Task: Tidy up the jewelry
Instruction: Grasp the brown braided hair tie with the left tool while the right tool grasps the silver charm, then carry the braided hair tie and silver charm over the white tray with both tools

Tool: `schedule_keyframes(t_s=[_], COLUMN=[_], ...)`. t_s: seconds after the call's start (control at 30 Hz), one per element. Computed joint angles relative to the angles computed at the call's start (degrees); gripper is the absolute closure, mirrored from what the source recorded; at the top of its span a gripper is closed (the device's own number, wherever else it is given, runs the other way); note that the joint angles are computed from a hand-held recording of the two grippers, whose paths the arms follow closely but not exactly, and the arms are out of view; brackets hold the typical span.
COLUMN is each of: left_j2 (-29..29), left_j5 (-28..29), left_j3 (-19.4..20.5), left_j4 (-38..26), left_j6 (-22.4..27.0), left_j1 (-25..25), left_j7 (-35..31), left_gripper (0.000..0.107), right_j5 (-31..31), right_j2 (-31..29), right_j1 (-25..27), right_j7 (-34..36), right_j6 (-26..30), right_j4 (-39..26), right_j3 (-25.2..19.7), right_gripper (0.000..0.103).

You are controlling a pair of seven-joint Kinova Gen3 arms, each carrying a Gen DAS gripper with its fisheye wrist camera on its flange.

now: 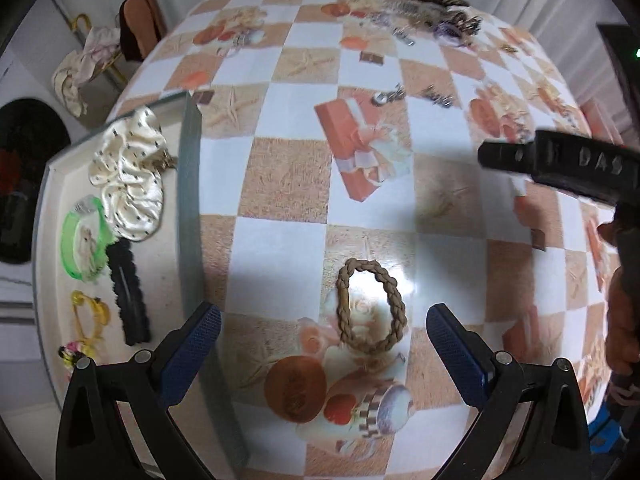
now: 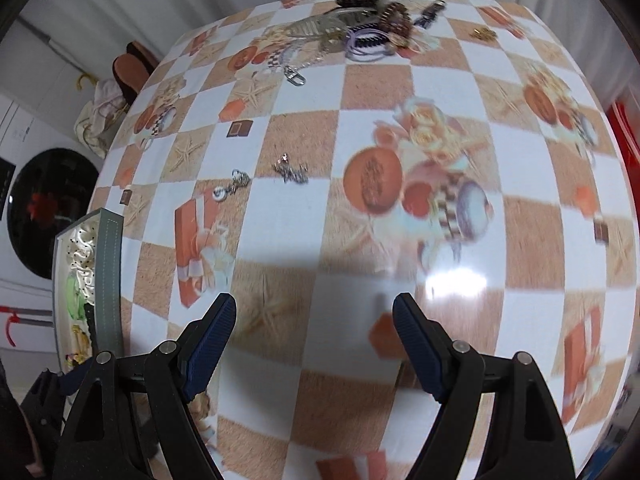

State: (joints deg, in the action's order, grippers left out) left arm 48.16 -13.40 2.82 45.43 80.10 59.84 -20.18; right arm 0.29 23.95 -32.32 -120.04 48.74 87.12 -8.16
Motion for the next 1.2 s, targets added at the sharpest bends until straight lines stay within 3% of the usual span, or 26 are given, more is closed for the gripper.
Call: schedule_keyframes(t_s=[0.17,0.4,0.63,0.8,0.9,1.0,1.07,1.13,1.2], left_j2=[3.08,6.01,6.12,7.69,8.24,8.16,8.26,7.82,6.28], left_j5=[0.90,2.62,3.11,2.35,1.92,1.76,1.80,2.45,3.29], left_j3=[-0.19,-0.28,-0.71,-0.95,-1.32,-1.50,-1.40,-1.12,-0.75], left_j4=[-3.42,-6.78,-5.73,-9.59,-11.52,-12.60,-13.40,-12.80,-10.01], left_j6=[2.43,4.07,1.96,3.52,4.30,4.81,4.84,3.31,0.18], left_j1=[-0.15,-0.42,-0.18,0.76,1.23,1.41,1.32,0.81,0.16], left_j7=[1.38,2.09,3.86,3.07,2.41,1.02,-0.21,-1.10,-1.40], left_gripper=[0.004,0.004,0.004,0.015,0.029,0.052,0.075,0.090,0.092], right_j5=[1.11,2.83,8.40,11.35,11.63,11.37,11.44,10.87,9.88], right_j2=[3.41,7.76,10.51,11.29,11.58,12.05,12.06,12.08,11.67], right_j1=[0.43,-0.36,-4.62,-6.61,-6.65,-6.68,-7.03,-6.83,-6.20], right_j7=[4.14,8.92,11.40,11.26,11.72,12.34,11.98,11.61,11.00], right_j6=[0.97,2.40,2.95,3.08,3.42,4.00,4.10,4.27,4.06], right_j4=[-4.36,-9.61,-13.17,-14.17,-14.91,-15.92,-16.01,-16.17,-15.70], right_j3=[0.06,0.86,3.12,4.21,4.09,3.80,4.05,3.95,3.78], right_gripper=[0.020,0.031,0.036,0.046,0.058,0.070,0.081,0.081,0.082])
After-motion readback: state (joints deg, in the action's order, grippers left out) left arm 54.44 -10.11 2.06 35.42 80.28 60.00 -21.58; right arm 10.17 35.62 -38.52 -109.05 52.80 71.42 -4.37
